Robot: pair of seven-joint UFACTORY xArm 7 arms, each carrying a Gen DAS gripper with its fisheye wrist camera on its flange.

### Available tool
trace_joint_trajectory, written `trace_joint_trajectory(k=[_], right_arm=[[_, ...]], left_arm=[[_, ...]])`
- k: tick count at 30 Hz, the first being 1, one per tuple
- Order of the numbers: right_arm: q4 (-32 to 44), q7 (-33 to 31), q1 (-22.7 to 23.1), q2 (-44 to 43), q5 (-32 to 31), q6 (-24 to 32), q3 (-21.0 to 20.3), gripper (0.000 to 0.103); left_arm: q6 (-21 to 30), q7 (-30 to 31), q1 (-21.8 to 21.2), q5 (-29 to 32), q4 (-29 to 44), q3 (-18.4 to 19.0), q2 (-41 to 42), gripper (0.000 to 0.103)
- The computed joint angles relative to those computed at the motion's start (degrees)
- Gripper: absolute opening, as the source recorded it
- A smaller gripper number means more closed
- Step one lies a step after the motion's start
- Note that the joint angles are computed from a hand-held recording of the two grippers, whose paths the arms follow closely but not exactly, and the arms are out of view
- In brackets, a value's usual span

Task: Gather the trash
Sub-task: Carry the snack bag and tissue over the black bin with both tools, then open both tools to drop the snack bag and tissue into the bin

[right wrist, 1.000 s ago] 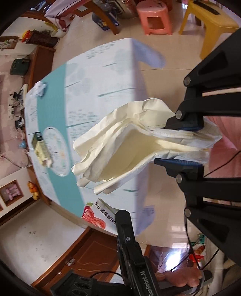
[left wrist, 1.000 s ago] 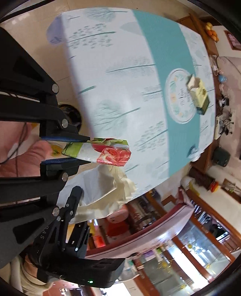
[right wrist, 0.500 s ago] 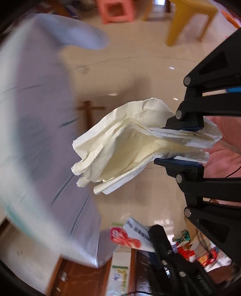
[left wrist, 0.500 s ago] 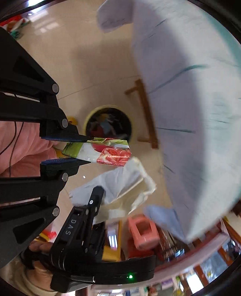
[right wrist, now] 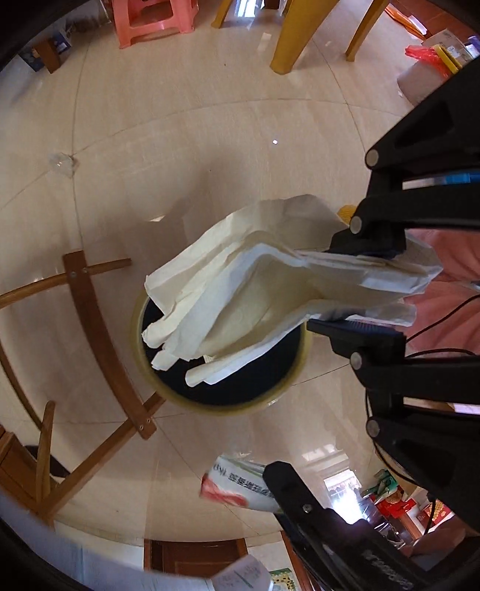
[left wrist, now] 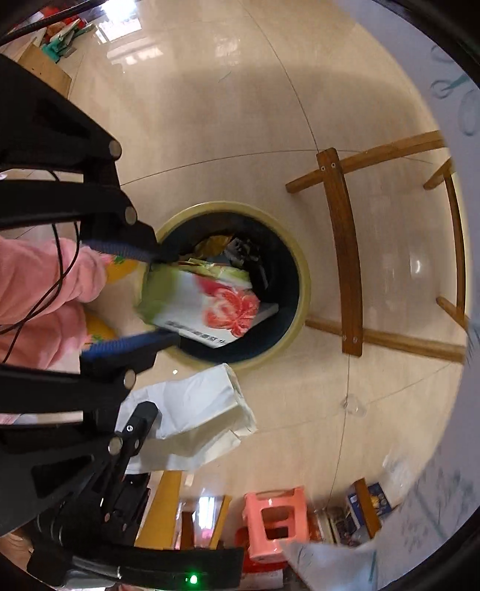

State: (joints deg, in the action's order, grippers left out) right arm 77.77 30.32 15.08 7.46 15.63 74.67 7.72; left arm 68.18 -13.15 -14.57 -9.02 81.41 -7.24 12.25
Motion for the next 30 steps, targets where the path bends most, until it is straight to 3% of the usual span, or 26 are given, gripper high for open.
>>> trace_joint_trajectory(k=[5,9,11,14,16,22,30], right_arm=[[1.10,-0.04,0.76,4.04,1.14,-3.95,0.64,0.032],[2.98,-0.63,1.34,6.60,2.70,-6.59,1.33,0.042],[3.62,-1.31,1.34,7.33,4.57,-8.38,1.70,0.053],[4.86,-1.15,2.07,7.96,3.27,-9.87,1.71,0.067],[5.64,-0.69,2.37,8.41,2.49,-10.05,1.66,0.070],[5.48,-0.78,2.33,6.91,2.01,-9.09,1.68,0.071],[8.29,-3.11,2.51,1.11,1.44,-2.76,1.77,0.071]], left_arm=[[-2.27,0.78,0.47,2.04,-1.44,0.73,1.34,0.065],[-3.36,0.71,0.84,5.31,-4.01,1.43,-0.56,0.067],[-4.29,0.59,1.30,6.23,-5.39,1.74,-1.90,0.068],[-5.17,0.34,2.07,7.09,-6.66,2.11,-3.55,0.069],[-5.61,-0.05,2.60,7.19,-7.16,2.29,-4.38,0.069],[-6.95,-1.41,3.52,7.05,-8.24,2.34,-6.77,0.069],[-2.01,-2.28,3.42,5.19,-4.95,1.77,-10.70,0.069]])
